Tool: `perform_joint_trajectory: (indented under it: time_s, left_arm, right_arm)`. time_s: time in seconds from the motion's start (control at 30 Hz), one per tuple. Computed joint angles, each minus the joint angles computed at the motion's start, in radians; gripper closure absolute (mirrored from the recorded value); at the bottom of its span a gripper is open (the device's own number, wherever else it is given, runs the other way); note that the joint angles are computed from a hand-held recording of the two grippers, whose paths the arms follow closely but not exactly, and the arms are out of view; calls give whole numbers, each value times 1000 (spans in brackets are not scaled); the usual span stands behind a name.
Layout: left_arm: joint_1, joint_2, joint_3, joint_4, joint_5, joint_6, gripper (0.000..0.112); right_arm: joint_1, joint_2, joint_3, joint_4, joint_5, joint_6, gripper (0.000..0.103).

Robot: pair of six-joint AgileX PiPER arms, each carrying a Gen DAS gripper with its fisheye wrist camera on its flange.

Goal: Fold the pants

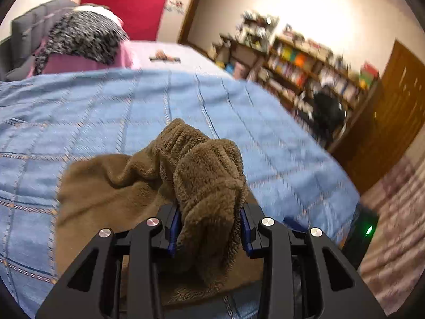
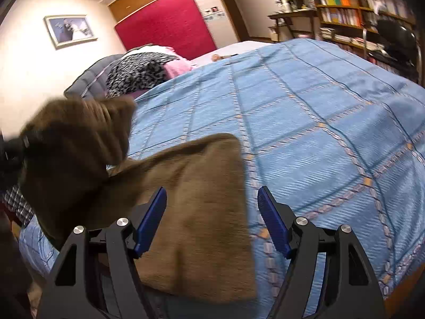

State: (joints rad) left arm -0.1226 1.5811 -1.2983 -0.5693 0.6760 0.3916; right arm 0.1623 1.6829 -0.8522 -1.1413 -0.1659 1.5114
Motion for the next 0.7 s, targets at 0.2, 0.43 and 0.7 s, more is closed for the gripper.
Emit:
perform_joint_trajectory:
  time_s: [0.2,0.43,0.7]
  left_arm:
    - [-131,71,52,140,-53,-59,62]
    - [-146,34,164,-14,-79,166,43]
    - [47,-37,182,-210,67,304,43]
  right_arm:
    - [-57,-18,48,1,-35,-9,31]
    - [-80,-41,47,-126,-56,115,31]
    - [-75,-27,-50,-433,-183,420,31]
